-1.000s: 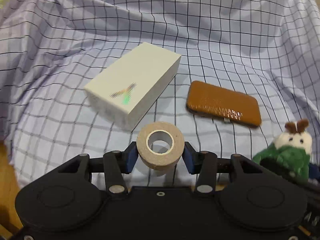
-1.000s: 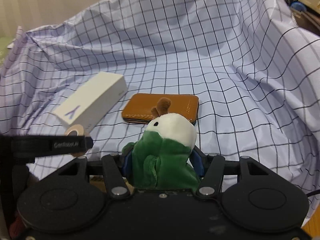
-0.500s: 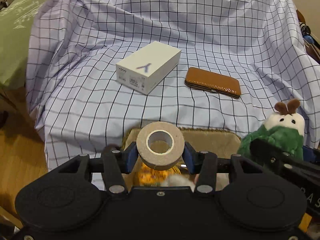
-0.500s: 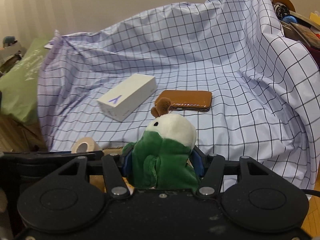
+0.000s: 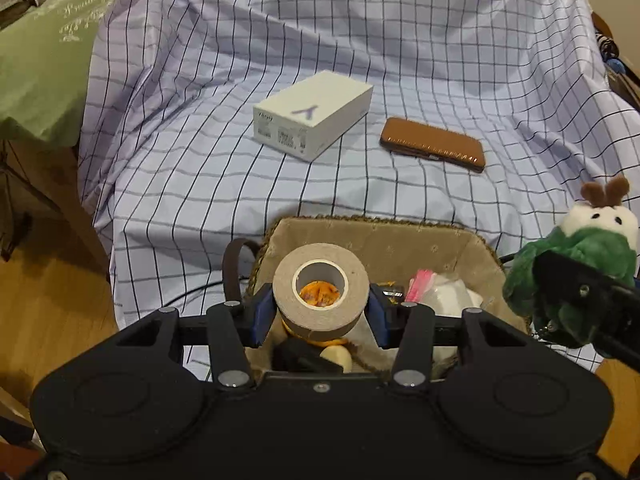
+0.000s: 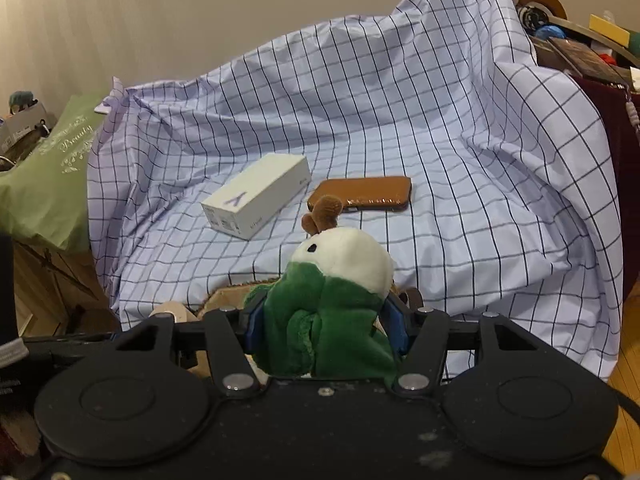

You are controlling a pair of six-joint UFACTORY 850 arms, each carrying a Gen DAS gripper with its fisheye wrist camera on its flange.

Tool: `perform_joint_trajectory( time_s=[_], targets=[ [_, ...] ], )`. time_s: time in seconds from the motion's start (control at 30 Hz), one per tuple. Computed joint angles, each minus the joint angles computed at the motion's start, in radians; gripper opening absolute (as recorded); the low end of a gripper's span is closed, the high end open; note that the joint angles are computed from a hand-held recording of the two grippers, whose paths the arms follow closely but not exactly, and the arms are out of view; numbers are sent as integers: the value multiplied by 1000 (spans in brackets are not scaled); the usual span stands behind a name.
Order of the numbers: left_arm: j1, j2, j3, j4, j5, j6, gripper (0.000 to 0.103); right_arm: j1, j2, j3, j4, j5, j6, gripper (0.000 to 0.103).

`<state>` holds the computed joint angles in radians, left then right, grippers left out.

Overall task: Organize soft objects
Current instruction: 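Carry the tape roll to the basket with the left gripper while the right carries the plush, then lower the tape roll into the basket and open the left gripper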

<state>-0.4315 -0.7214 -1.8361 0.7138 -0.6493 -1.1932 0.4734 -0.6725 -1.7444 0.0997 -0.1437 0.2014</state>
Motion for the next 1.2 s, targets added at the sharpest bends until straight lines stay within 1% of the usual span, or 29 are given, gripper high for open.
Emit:
perform_joint_trajectory(
  time_s=[0.1,0.3,0.63,0.83,1.2],
  targets=[
    [2,3,12,-16,-1,-3,47,6,-10,-17,-85,-41,83,57],
    [12,-4,9,-92,2,43,47,9,-25,-38,-157,-84,154,57],
    [15,-29,-16,-136,-24,90,47,11,-45,-64,-131,-131,117,57],
    [18,-35,-20,-153,-30,110,47,12,-51,-74,-124,-145,109,57],
    [17,-34,-17,-138,-23,87,48,9,-57,-85,-104,-156,83,57]
  ],
)
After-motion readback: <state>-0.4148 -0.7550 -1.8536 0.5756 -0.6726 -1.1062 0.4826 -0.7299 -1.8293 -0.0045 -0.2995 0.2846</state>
